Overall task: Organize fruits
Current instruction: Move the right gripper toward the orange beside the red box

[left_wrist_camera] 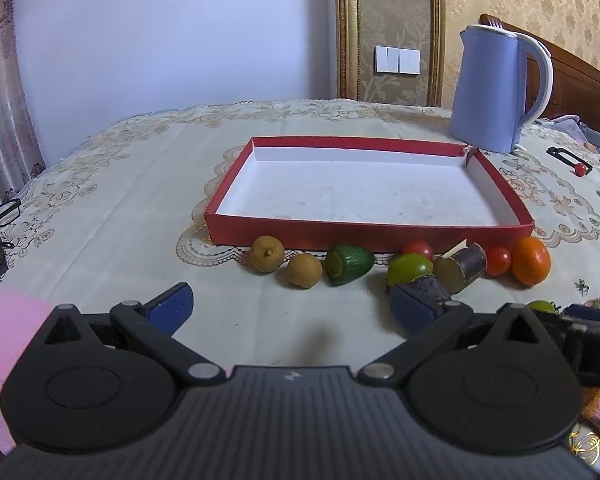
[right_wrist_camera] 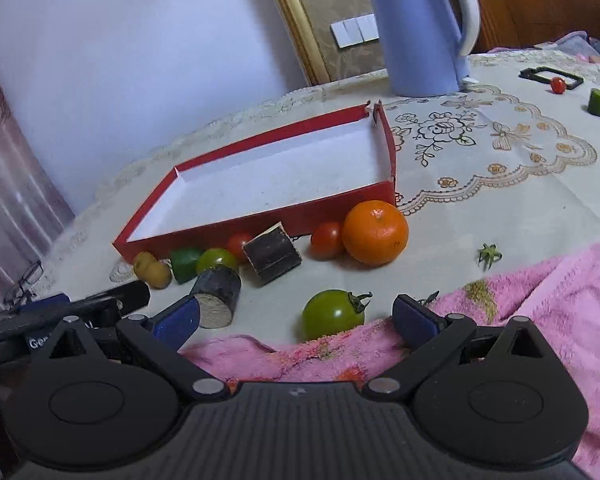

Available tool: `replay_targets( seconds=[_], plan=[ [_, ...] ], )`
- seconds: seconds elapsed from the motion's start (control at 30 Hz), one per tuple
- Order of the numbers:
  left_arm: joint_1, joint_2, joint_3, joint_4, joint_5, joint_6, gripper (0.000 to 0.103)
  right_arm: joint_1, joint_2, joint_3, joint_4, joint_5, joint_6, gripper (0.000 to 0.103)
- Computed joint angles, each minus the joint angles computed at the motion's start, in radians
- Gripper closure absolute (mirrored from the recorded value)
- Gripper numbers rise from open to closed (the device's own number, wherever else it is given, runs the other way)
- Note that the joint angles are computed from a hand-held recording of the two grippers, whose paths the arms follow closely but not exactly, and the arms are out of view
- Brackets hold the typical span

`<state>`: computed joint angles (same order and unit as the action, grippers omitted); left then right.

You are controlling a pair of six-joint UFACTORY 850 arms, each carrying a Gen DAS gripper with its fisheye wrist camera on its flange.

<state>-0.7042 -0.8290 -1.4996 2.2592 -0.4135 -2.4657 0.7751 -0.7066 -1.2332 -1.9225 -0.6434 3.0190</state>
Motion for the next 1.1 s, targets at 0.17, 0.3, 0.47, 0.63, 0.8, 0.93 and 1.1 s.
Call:
replay_targets(
  seconds=[0.17, 0.3, 0.47, 0.63, 0.8, 0.93, 1.1],
  plan=[
    [0.000, 0.000, 0.004, 0.005, -0.007, -0.007, 0.000, 0.029, -0.027, -0.074, 0.249, -0.075, -0.405, 0.000],
    [0.003, -0.001, 0.003, 0.002, -0.002, -0.006, 0.000, 0.025, -0.026, -0.077, 0.290, -0.077, -0.440, 0.000],
    [0.003, -0.007, -0.006, -0.027, 0.002, 0.028, 0.000, 0.037, -0.021, -0.078, 0.317, -0.116, -0.469, 0.000],
    [0.004, -0.010, -0.009, -0.030, 0.004, 0.026, 0.000, 0.053, 0.001, -0.020, 0.105, -0.181, -0.362, 0.000],
    [0.004, -0.009, -0.009, -0.041, -0.004, 0.030, 0.000, 0.021, 0.014, -0.014, 0.089, -0.077, -0.323, 0.000],
    [0.002, -0.010, -0.010, -0.042, -0.008, 0.032, 0.000, 0.007, -0.005, -0.038, 0.155, -0.007, -0.358, 0.000],
    [0.001, -0.014, -0.015, -0.045, -0.002, 0.041, 0.000, 0.021, -0.016, -0.044, 0.197, -0.044, -0.369, 0.000]
  ],
)
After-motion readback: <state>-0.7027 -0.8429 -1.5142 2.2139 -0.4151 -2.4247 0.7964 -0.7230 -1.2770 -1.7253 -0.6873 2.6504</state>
